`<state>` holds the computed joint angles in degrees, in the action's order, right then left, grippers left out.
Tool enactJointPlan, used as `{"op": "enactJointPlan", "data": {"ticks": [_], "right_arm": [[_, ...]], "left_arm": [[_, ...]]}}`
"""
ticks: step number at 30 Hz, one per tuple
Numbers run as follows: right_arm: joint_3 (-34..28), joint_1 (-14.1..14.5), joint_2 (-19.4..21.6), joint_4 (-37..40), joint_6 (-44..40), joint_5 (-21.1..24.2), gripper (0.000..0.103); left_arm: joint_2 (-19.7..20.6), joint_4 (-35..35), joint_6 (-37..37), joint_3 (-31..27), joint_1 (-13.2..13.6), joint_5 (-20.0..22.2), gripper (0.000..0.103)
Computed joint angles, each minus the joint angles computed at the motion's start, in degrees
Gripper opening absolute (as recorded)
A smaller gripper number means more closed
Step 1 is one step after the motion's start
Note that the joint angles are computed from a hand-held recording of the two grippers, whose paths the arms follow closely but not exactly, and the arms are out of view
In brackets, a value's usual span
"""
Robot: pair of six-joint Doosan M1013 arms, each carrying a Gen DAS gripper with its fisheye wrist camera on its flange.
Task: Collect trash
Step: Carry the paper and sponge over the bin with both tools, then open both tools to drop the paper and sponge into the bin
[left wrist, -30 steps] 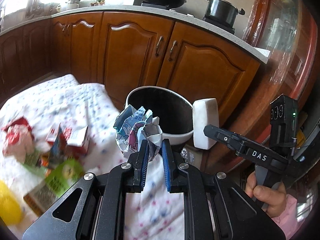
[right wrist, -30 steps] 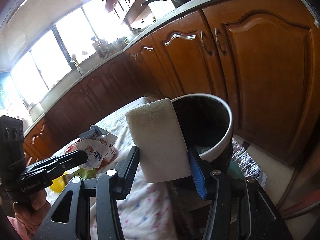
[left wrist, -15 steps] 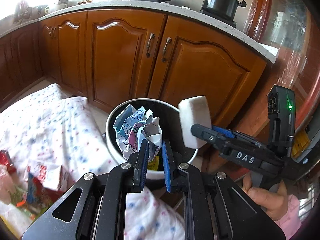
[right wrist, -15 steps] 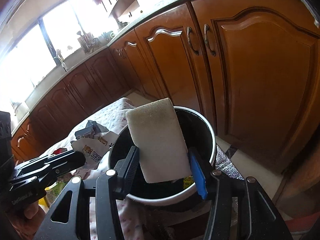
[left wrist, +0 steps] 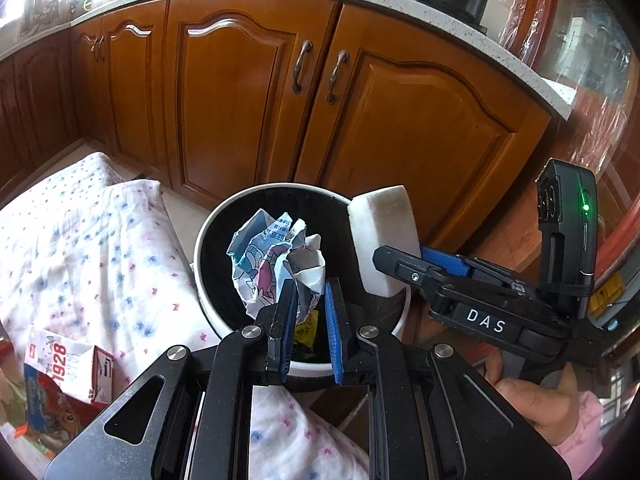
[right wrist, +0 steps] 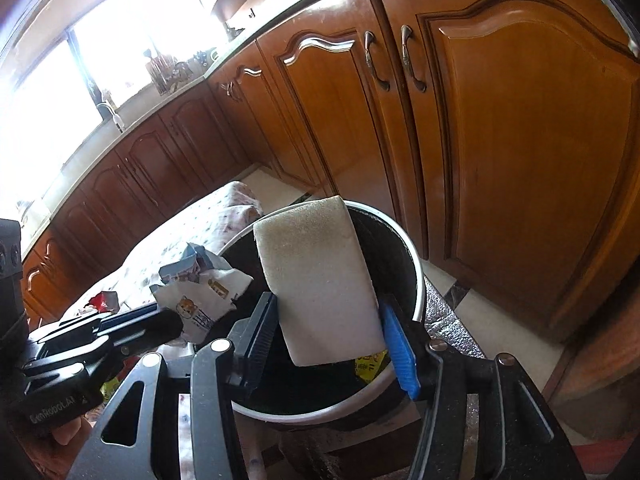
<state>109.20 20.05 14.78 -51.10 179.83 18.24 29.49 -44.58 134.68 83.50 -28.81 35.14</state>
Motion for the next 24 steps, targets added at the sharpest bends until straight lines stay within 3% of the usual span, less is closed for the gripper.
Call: {"op": "enactJointPlan", "data": {"ticks": [4,8,14,17,24], "right_arm": [[-0.21,-0.52,0.02,1.84,-1.18,-0.95,0.067],[0.37,-0.13,-0.63,-1.85,2.97,-1.04,0.07],[1.67,1.19,-1.86,-11.1,13.52,-1.22,0.072],[2.76,2.45,-2.51,-19.65,23.64,-1.25,0.082],[4.26,5.61,-2.84,-32.47,39.93,-1.25,0.087]], "left_arm": [[0.45,1.97,-1.74,-0.71,-0.43,0.85,0.019],[0.12,1.23,-1.79,-0.41,-0.33,0.63,0.041],[-1.55,-1.51,-0.52,2.05,0.85,-0.39,0.051],[-2.92,-2.84,-0.17,4.28,1.65,-1.78,0.052],[-6.74,-7.64,3.22,10.67,3.63,-5.93,0.056]]}}
